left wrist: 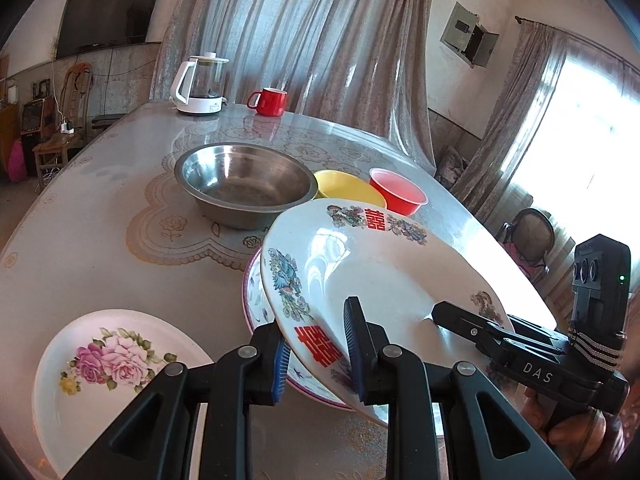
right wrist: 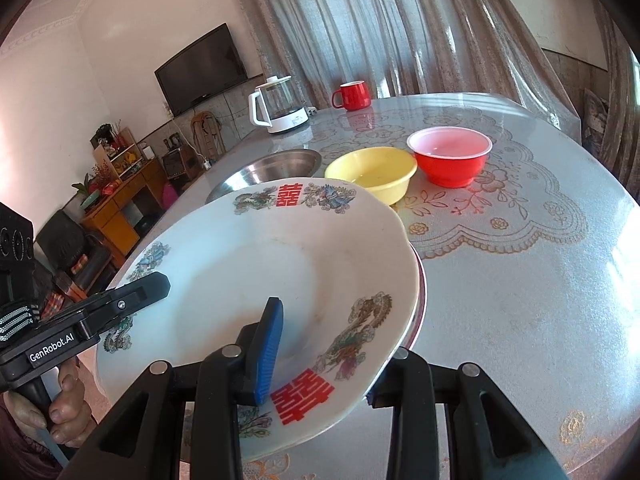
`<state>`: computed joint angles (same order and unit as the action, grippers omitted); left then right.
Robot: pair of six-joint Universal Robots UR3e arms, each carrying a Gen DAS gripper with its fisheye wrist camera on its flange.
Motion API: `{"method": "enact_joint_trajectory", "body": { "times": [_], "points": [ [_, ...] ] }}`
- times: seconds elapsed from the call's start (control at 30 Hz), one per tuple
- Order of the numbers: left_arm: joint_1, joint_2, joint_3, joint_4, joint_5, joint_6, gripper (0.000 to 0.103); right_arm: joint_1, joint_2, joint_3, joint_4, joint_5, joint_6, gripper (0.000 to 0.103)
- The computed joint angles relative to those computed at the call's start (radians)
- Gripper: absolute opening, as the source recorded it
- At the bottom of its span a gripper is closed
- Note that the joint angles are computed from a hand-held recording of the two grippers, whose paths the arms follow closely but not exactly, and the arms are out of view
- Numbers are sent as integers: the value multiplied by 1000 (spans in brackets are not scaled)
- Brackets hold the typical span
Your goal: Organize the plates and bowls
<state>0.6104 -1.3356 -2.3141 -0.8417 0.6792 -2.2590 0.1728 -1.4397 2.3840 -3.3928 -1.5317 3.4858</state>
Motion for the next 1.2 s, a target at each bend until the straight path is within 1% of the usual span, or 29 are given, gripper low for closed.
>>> {"method": "enact_joint_trajectory", "body": {
  "times": [0.13, 0.17, 0.3, 0.47, 0.6, 0.7, 0.93, 1.0, 1.2],
  "points": [
    [-21, -17, -8, 21, 25, -14, 26, -33, -3, 48, -24, 22, -10, 33],
    [-37, -47, 4, 51, 36, -33, 26, -36, -1, 53, -26, 25, -11, 33],
    [-58, -76, 3, 87, 65, -59, 26, -58, 10, 72, -30, 44, -16, 33],
    [-78, -114, 17, 140, 84, -99, 26, -54, 21, 53, -6, 40, -10, 33],
    [-104, -174, 43, 208, 106, -147, 26, -50, 41, 13, 20, 34, -16, 33],
    [-122, -221, 71, 234, 126, -174, 26, -48, 64, -22, 42, 27, -18, 33],
    [-142, -272, 95, 273, 155, -208, 27, -55, 95, -46, 53, 23, -11, 33],
    [-150, -279, 98, 287, 166, -217, 27, -56, 101, -52, 55, 18, -14, 33],
    [-153, -278, 90, 295, 172, -205, 28, -30, 113, -85, 77, -52, -25, 33]
  ]
}}
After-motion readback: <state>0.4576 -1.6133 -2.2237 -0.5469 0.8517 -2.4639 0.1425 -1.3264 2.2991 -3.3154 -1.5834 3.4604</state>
